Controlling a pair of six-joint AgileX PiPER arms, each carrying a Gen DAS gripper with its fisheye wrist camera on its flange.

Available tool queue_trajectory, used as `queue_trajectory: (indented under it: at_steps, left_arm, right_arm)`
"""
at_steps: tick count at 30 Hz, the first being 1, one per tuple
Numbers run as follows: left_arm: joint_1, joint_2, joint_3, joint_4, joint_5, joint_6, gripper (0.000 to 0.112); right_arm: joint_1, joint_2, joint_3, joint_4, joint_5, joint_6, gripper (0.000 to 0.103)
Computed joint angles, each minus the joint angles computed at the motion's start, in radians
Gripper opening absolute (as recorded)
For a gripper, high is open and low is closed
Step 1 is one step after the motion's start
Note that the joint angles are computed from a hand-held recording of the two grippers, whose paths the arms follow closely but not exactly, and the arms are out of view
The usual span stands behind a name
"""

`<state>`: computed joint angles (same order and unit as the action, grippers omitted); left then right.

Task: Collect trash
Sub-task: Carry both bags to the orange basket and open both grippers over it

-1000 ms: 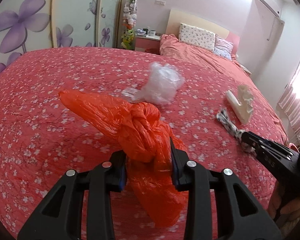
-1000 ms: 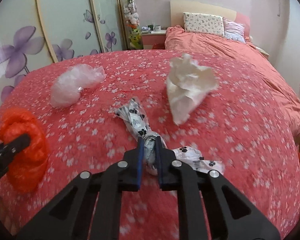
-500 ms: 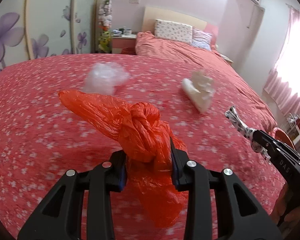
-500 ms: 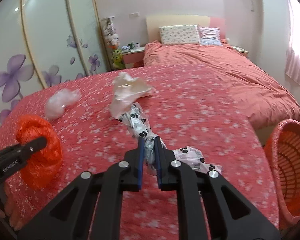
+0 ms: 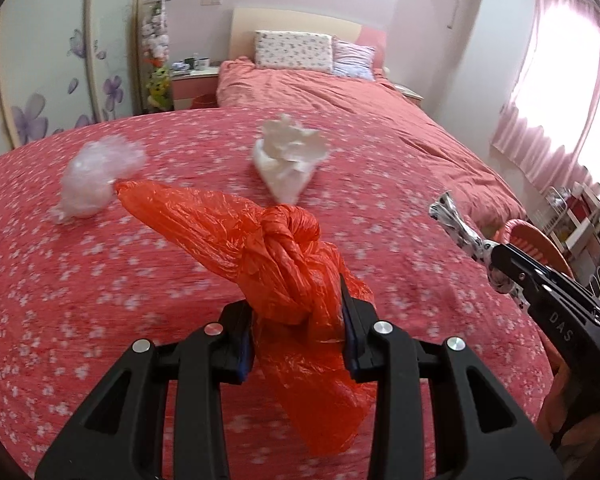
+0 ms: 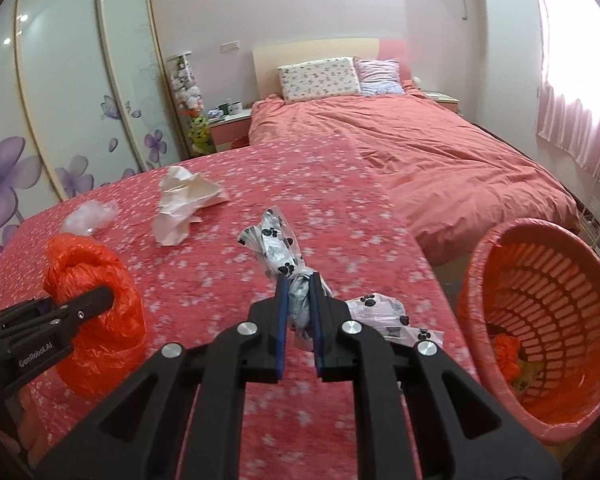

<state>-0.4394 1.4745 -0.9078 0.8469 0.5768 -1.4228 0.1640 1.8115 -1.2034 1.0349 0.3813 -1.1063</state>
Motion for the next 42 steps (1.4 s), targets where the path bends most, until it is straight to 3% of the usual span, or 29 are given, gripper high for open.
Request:
queue_trajectory:
  at_steps: [27,42]
  left_arm:
    - [-0.211,0.333,-0.409,-0.084,0.050,0.157,0.034]
    - [-0.257,0.557,-0.751,-0.286,0.045,0.398,0.034]
  right_arm:
    - [-0.288,0.021,-0.002,0.093,0.031,-0.110,0.012]
    - [-0.446,0.092,-0.089,0.075,0.038,-0.056,0.012]
